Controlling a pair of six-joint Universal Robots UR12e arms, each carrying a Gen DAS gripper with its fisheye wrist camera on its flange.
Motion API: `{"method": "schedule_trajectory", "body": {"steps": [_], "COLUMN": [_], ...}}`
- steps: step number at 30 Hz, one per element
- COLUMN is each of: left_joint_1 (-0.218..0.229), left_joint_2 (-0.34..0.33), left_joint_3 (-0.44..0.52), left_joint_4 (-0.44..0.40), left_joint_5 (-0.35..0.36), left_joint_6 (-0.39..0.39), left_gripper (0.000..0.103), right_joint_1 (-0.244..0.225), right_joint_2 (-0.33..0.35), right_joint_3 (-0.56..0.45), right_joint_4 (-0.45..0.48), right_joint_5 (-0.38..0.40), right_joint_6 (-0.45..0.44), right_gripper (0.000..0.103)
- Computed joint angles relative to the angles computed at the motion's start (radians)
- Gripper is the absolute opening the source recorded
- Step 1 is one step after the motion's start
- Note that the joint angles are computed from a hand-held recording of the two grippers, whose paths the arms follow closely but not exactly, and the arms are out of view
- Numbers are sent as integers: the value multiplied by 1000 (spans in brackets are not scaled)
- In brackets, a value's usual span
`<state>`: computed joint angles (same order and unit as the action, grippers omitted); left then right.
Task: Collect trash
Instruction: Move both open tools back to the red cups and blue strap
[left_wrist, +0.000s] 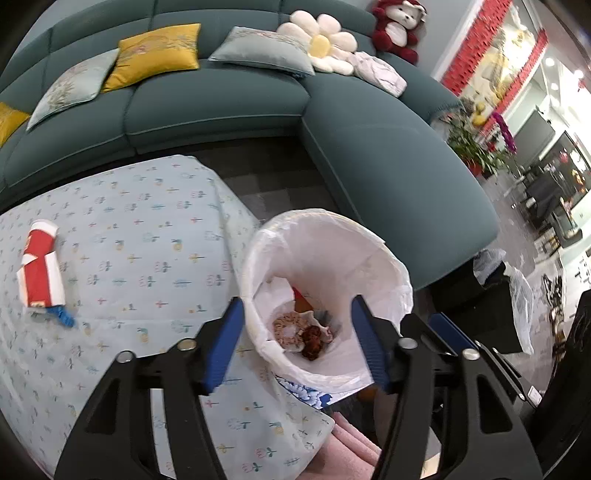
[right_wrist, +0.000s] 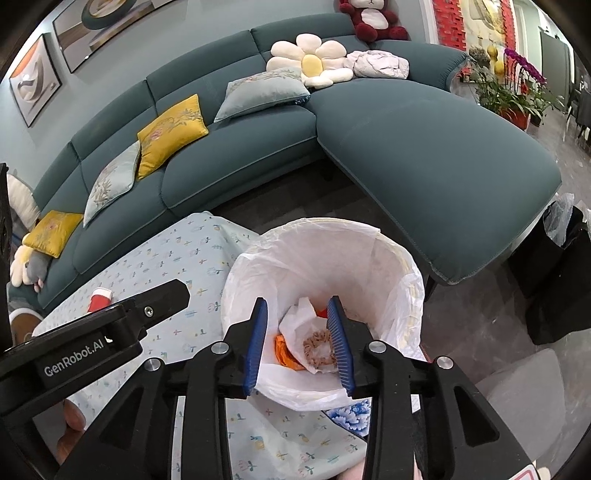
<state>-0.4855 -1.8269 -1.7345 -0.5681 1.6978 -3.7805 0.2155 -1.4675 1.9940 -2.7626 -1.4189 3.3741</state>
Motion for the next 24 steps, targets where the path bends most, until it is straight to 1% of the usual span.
{"method": "schedule_trajectory", "body": {"steps": [4, 8, 13, 19, 24], "left_joint_1": [8, 17, 42, 78, 114], "left_joint_2": [25, 54, 95, 152, 203], "left_joint_3": [-30, -64, -111, -178, -237], "left_joint_4": [6, 6, 2, 0, -10], "left_joint_5": [12, 27, 47, 81, 103], "left_joint_6": [-15, -38, -74, -111, -124], "left_gripper": [60, 61, 64, 64, 64], "right_joint_1": [17, 43, 76, 128, 171], "right_joint_2": [-2, -1, 6, 22, 38], "right_joint_3": [-6, -15, -29, -56, -79], "right_joint_4": [7, 14, 24, 38, 55], "right_joint_5": [0, -1, 0, -2, 0], "right_joint_6": [-8, -22, -34, -44, -59], "right_gripper": [34, 38, 38, 41, 41]}}
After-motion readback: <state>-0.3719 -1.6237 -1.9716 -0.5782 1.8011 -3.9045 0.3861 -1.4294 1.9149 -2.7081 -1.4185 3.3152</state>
